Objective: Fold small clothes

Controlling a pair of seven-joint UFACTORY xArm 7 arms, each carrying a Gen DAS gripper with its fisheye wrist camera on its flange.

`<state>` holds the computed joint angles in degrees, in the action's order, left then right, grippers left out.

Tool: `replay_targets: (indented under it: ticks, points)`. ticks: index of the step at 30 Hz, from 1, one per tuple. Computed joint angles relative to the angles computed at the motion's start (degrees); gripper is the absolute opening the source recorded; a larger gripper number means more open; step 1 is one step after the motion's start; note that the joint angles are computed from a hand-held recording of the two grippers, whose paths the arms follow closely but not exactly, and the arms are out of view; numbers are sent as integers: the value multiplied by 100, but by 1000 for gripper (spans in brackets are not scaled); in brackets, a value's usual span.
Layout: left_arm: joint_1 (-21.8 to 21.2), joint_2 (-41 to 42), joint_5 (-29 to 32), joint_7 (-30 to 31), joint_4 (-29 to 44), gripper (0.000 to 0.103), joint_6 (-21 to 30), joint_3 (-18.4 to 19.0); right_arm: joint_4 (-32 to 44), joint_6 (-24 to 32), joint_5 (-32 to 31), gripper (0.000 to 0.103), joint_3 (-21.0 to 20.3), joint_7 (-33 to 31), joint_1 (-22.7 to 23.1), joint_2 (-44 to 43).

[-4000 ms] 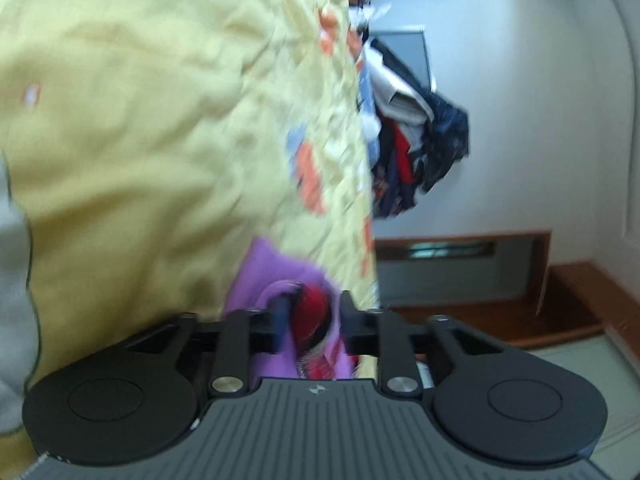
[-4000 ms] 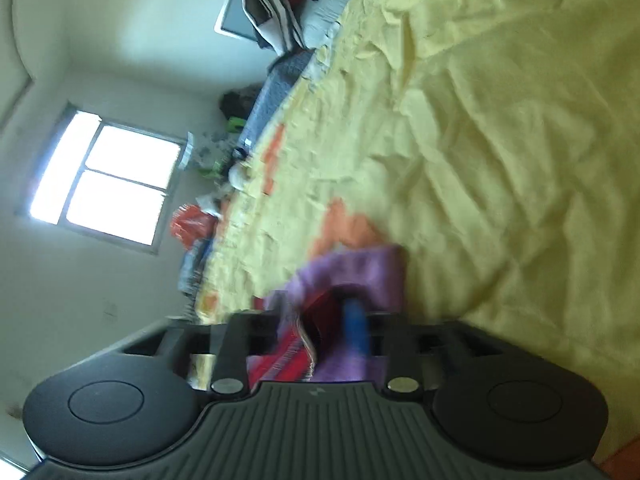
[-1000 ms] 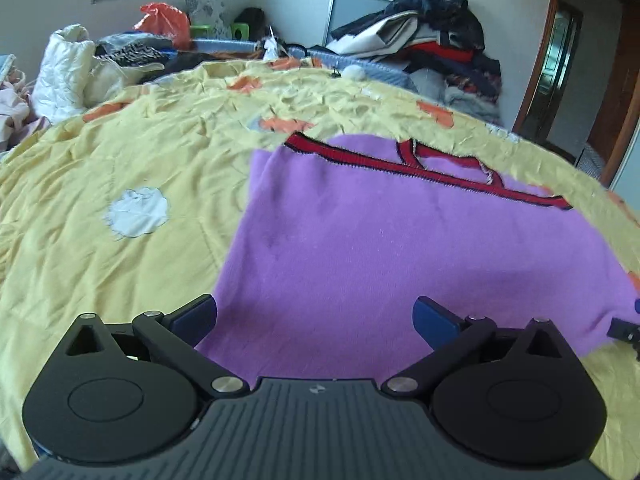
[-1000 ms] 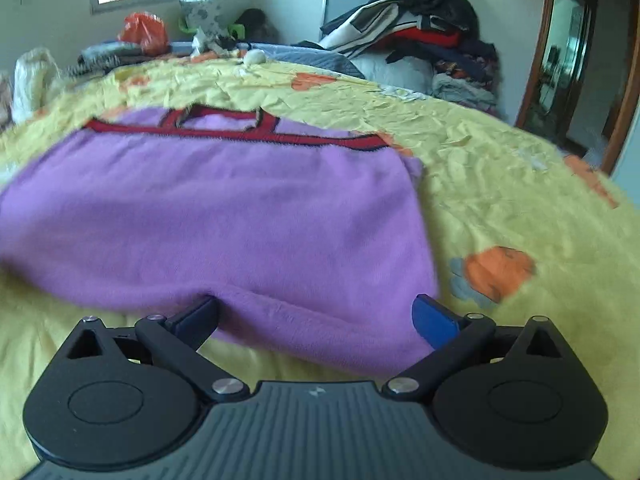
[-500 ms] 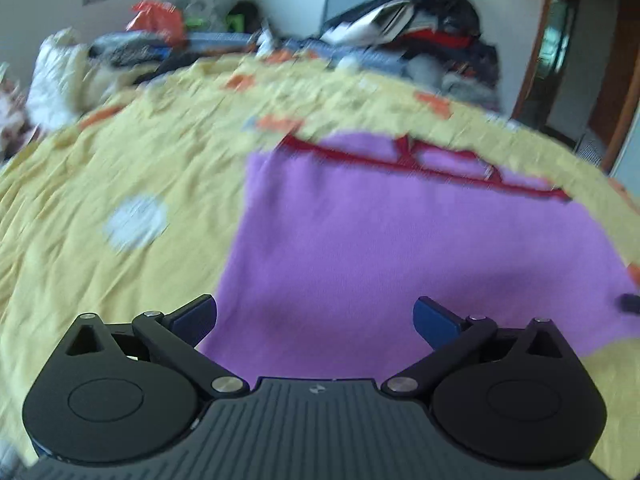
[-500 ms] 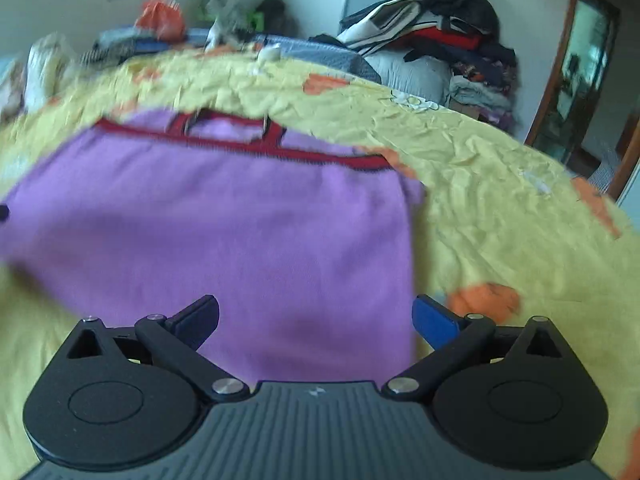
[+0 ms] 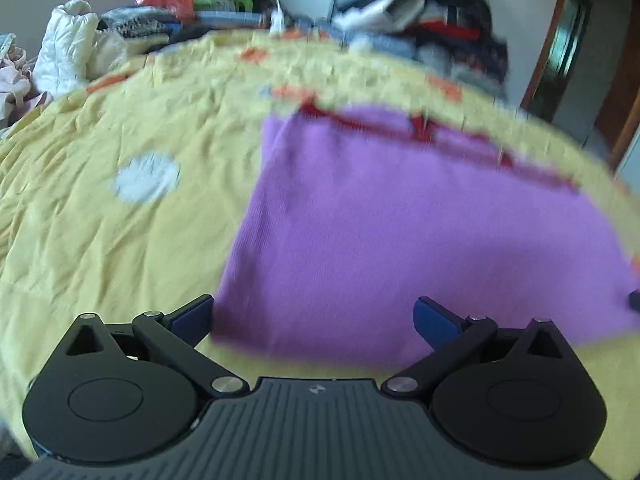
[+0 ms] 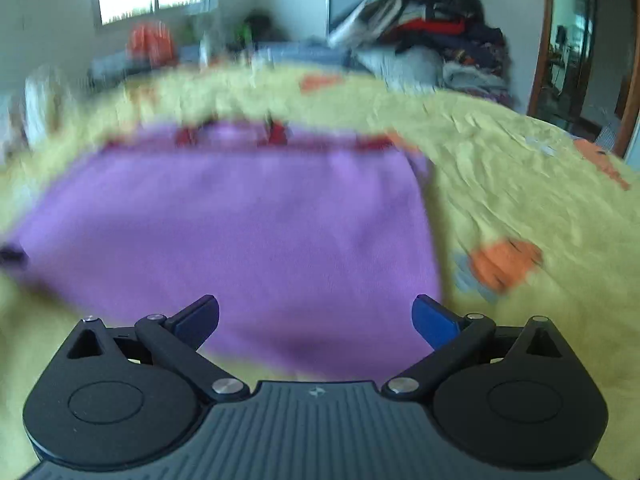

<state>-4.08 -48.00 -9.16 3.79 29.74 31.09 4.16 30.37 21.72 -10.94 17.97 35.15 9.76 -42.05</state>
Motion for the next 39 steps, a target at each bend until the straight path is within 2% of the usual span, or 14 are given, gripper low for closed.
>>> replay_targets:
  ticks: [4, 6, 7, 9, 11, 13, 16, 20, 24, 27, 28, 32, 35, 39]
  points:
    - [-775, 769, -689, 349, 556, 103, -560, 500, 682, -416, -123, 103, 604, 884, -641, 1008]
    - [-1310, 1310, -1154, 824, 910, 103, -874, 894, 1083, -308, -327, 103, 873, 1228, -793, 1541]
    - [-1379, 1634, -1295, 924, 1168, 103, -818, 972, 1191, -249, -476, 103, 884, 1361, -714, 1721]
    - [-1696, 2166, -1857, 1392, 1563, 103, -764, 1326, 1429, 181, -1297, 103, 1576, 1899, -1210, 1809]
    - [-1402, 2662, -1822, 1350, 1840, 103, -503, 1222, 1489, 479, -1873, 103, 1907, 2125, -1316, 1774]
    - [-1490, 2502, -2151, 1839, 1671, 103, -603, 1372, 1234, 394, -1819, 103, 1613, 2273, -945, 1566]
    - [-1069, 2060, -2163, 1999, 1374, 103, -388, 1170, 794, 123, -1754, 103, 1203, 2495, -507, 1187]
    - [-1288, 2022, -3671, 2486, 1577, 103, -160, 1880, 368, -730, -1804, 103, 1135, 3069, -678, 884]
    - [-1494, 3277, -4805, 2738, 2857, 103, 935, 2680, 108, -1208, -1653, 103, 1364, 3356, -1085, 539]
    - [-1323, 4541, -5296, 2780, 4000, 103, 2418, 3064, 49, -1529, -1626, 103, 1779, 3439, -1554, 306]
    - [-1202, 4907, -5407, 2706, 4326, 103, 2821, 3083, 39, -1540, -1635, 103, 1971, 3449, -1726, 149]
    - [-769, 5651, -5724, 2624, 5089, 103, 3498, 2865, 57, -1613, -1591, 103, 2520, 3374, -2214, -250]
    - [-445, 6071, -5727, 2626, 5602, 103, 4050, 2637, 66, -1649, -1437, 103, 2582, 3243, -2281, -258]
    - [-226, 6323, -5373, 2923, 6065, 101, 4294, 2300, 52, -1731, -1219, 103, 2500, 3065, -2225, -131]
